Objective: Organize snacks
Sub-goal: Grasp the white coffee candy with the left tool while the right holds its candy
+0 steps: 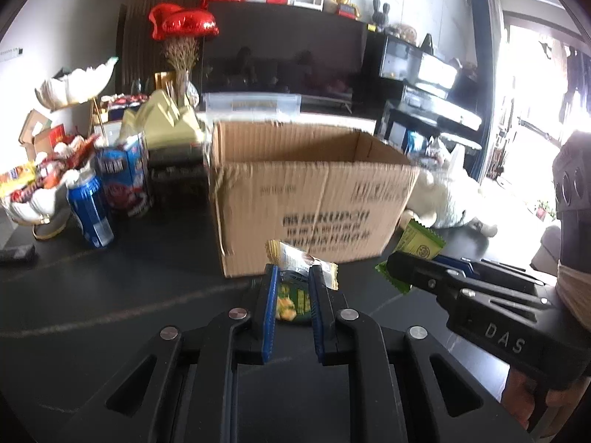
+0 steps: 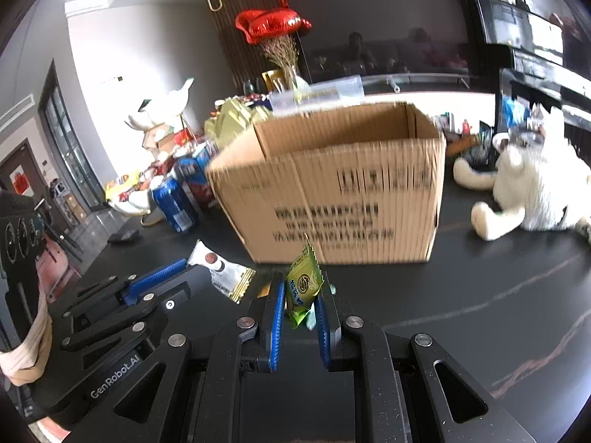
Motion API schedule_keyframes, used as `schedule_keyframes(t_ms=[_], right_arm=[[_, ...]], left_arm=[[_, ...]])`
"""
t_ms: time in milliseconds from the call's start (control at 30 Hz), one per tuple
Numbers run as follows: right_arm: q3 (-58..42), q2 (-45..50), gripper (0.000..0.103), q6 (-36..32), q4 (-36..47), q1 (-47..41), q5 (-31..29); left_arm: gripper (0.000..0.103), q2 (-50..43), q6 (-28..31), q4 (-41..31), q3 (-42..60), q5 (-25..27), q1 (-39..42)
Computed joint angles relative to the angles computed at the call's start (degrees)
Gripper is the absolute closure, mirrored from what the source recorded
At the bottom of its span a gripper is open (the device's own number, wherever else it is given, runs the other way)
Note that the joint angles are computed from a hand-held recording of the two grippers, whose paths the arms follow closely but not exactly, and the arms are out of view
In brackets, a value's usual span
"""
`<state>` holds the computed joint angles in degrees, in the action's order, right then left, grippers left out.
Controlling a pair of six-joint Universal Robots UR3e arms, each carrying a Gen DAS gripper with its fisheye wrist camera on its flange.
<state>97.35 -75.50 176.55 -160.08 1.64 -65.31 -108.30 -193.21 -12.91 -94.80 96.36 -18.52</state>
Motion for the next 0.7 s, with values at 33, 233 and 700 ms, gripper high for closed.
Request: schedule_keyframes(t_ms=[33,233,700], right_arm=[[-1.4,0.0,0.086,0.2,0.8,0.1,-0.3],[-9.4,1.2,0.086,0.5,4.5,1.9,-2.7],[-5.4,-0.8,0.086,-0.6,4.1,4.4,-4.8]], left_arm=[[0.101,0.3,0.2,-0.7,0.7,-0.2,0.3],[0.101,1.0,1.5,-2.2,4.1,-2.2,2.2],[0.084,5.6,6.4,-5.9,-2.4,-7.7,4.1]])
